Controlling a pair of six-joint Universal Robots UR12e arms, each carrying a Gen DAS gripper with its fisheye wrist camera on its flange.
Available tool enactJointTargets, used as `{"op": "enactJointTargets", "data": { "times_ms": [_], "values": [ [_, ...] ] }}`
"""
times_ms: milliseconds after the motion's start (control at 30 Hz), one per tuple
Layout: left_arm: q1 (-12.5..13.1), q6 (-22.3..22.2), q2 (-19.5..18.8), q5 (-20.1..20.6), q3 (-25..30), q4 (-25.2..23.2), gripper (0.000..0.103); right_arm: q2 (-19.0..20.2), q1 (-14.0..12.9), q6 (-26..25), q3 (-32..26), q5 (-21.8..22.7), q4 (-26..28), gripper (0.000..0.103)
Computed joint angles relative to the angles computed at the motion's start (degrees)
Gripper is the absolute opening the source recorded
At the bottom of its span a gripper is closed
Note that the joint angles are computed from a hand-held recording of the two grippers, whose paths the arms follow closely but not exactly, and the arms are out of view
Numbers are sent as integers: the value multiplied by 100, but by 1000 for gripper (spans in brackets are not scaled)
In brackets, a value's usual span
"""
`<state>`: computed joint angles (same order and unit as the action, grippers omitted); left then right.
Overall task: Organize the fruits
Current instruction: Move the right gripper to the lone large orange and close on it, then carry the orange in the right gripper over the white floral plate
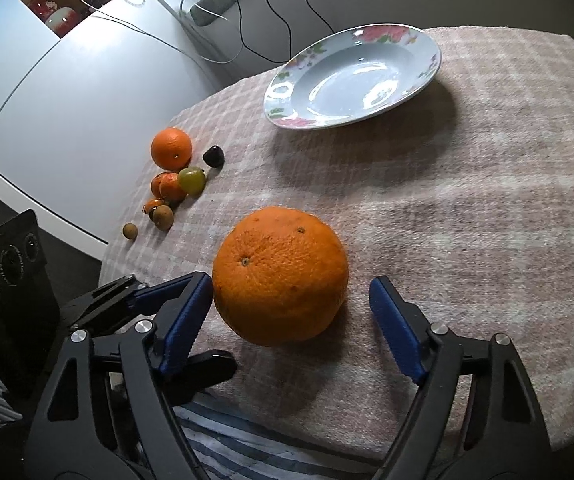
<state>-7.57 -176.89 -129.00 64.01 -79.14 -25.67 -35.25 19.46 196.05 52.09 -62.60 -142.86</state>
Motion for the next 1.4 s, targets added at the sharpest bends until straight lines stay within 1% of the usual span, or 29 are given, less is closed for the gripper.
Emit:
{"op": "enactJointTargets", "data": {
  "times_ms": [67, 267, 1000, 1200, 1400],
  "values": [
    [-3, 19, -21, -6, 33, -45, 59, 22, -6, -15, -40, 63, 48, 81],
    [-22, 51, -86, 20, 132, -149, 57, 79, -21, -54, -133, 296, 192, 74],
    [-9, 42, -102, -44, 165, -119, 57, 120, 27, -257, -352, 41, 522, 73],
    [-10, 30, -144, -40, 283, -80, 57, 156, 6, -287, -503, -6, 574, 73],
    [-5, 38, -236, -8, 509, -17, 57, 235, -2, -427, -790, -169, 623, 73]
  ]
}}
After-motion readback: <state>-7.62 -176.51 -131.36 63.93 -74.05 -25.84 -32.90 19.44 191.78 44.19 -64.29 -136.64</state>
